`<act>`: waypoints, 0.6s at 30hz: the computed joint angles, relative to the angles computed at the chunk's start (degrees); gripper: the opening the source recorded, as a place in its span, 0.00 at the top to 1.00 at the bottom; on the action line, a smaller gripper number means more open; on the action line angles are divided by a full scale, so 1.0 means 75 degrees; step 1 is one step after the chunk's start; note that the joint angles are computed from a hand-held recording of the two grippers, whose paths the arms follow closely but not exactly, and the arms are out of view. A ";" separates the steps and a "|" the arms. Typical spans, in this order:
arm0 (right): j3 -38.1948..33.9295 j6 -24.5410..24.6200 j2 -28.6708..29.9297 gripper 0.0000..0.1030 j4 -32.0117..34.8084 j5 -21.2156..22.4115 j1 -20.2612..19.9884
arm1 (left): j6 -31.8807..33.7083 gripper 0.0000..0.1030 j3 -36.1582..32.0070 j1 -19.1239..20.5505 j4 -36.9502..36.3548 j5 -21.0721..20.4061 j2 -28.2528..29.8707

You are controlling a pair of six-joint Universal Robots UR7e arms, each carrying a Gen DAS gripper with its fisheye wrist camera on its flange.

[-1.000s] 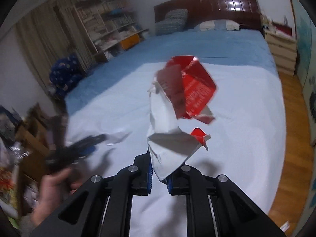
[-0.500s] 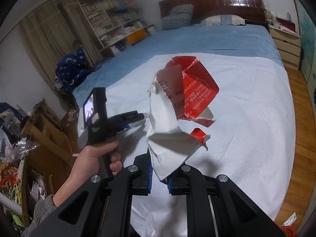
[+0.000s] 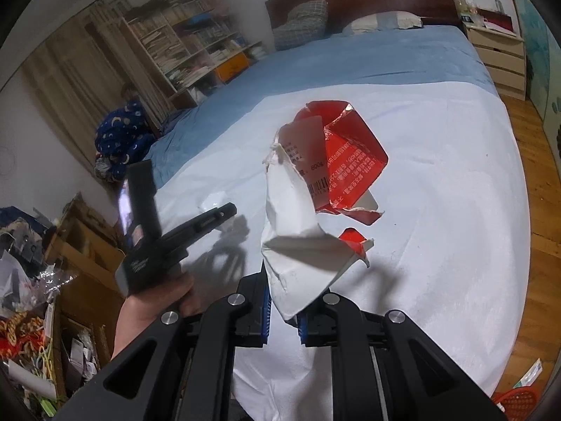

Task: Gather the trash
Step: 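Grasp the white crumpled plastic with the left tool while the right tool holds the wrapper, then carry the wrapper and white plastic over the red wastebasket with both tools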

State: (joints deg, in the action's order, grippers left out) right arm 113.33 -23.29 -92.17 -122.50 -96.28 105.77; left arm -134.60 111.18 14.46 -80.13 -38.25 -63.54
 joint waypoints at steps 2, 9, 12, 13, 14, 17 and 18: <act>0.0015 0.0006 -0.0003 0.87 -0.0024 0.0010 -0.0022 | 0.0109 0.99 -0.0193 -0.0020 0.0128 0.0053 0.0123; 0.0015 0.0044 0.0075 0.87 -0.0096 -0.0002 0.0011 | 0.0502 0.99 -0.0570 -0.0117 0.0248 0.0132 0.0365; -0.0026 0.0020 0.0067 0.87 -0.0060 -0.0013 -0.0004 | 0.0621 0.99 -0.0585 -0.0137 0.0119 0.0128 0.0427; -0.0032 0.0022 0.0077 0.87 -0.0048 -0.0022 0.0004 | 0.0680 0.99 -0.0556 -0.0158 0.0028 0.0102 0.0443; -0.0024 0.0029 0.0077 0.87 -0.0061 -0.0029 0.0014 | 0.0727 0.99 -0.0534 -0.0175 -0.0043 0.0098 0.0466; -0.0007 0.0051 0.0073 0.87 -0.0133 -0.0023 0.0046 | 0.0964 0.99 -0.0585 -0.0171 -0.0221 0.0065 0.0589; -0.0011 0.0054 0.0057 0.87 -0.0174 0.0032 0.0040 | 0.1044 0.99 -0.0647 -0.0180 -0.0233 0.0057 0.0630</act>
State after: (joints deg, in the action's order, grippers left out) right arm 113.25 -22.89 -91.75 -123.81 -96.04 106.07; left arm -126.77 106.32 13.10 -81.88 -37.81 -58.82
